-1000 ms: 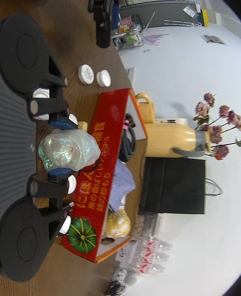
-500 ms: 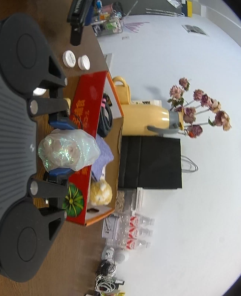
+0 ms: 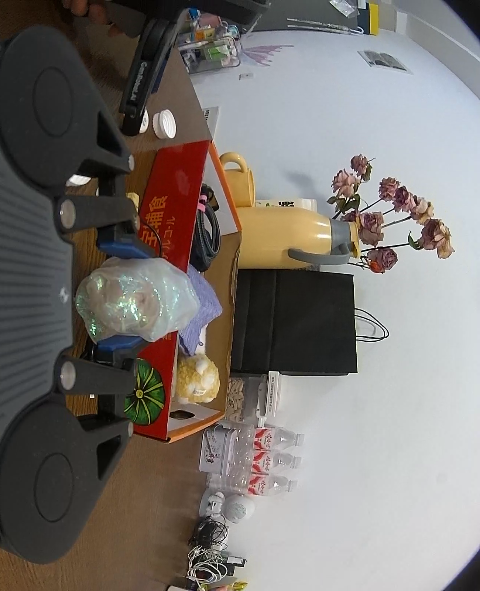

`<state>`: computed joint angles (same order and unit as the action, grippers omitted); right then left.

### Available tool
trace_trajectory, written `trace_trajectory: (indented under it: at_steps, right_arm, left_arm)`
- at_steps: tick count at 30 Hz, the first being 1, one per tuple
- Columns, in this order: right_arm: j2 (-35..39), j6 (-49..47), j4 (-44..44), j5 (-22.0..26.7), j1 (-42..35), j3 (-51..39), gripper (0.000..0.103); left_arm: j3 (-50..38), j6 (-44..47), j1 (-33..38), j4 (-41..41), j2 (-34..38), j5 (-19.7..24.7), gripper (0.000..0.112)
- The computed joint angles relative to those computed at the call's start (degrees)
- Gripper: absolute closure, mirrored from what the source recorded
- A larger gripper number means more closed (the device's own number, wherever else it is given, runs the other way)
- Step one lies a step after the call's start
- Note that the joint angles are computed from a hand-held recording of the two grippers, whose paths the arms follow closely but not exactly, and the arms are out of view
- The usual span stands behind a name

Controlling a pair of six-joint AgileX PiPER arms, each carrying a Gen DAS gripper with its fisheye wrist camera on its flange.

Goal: Organize objects
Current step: 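Grasp the iridescent plastic bag with the right gripper while the left grasps the round white lid, then carry the plastic bag and white lid into the box and open both grippers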

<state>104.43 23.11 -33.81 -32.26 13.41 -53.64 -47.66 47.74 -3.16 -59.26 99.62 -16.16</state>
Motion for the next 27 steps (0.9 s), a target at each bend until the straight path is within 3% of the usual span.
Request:
trace_trajectory:
  at_steps: [1, 2, 7, 15, 20, 27]
  right_arm:
    - [0.01, 0.31, -0.32, -0.08, -0.07, -0.01, 0.063]
    - [0.02, 0.62, -0.65, -0.19, -0.15, 0.01, 0.063]
    - [-0.10, 1.01, -1.41, -0.67, -0.32, 0.29, 0.063]
    - [-0.30, 0.03, -0.43, -1.11, -0.16, 0.73, 0.063]
    - [-0.22, 2.26, -2.76, -0.78, -0.30, -0.04, 0.063]
    - [-0.79, 7.89, -8.06, -0.32, -0.19, -4.40, 0.063]
  left_arm:
    - [0.28, -2.05, 0.05, 2.09, -0.15, -0.05, 0.069]
    - [0.46, -2.84, -0.04, 2.64, -0.26, -0.36, 0.072]
    - [0.90, -4.90, -0.18, 4.62, -0.59, -0.58, 0.072]
    - [3.52, -10.19, -3.18, 9.80, -2.10, -6.06, 0.072]
    - [3.62, -13.46, -4.25, 13.77, -4.97, -6.20, 0.072]
    - [-2.55, -11.40, -5.97, 13.59, -5.54, -5.72, 0.072]
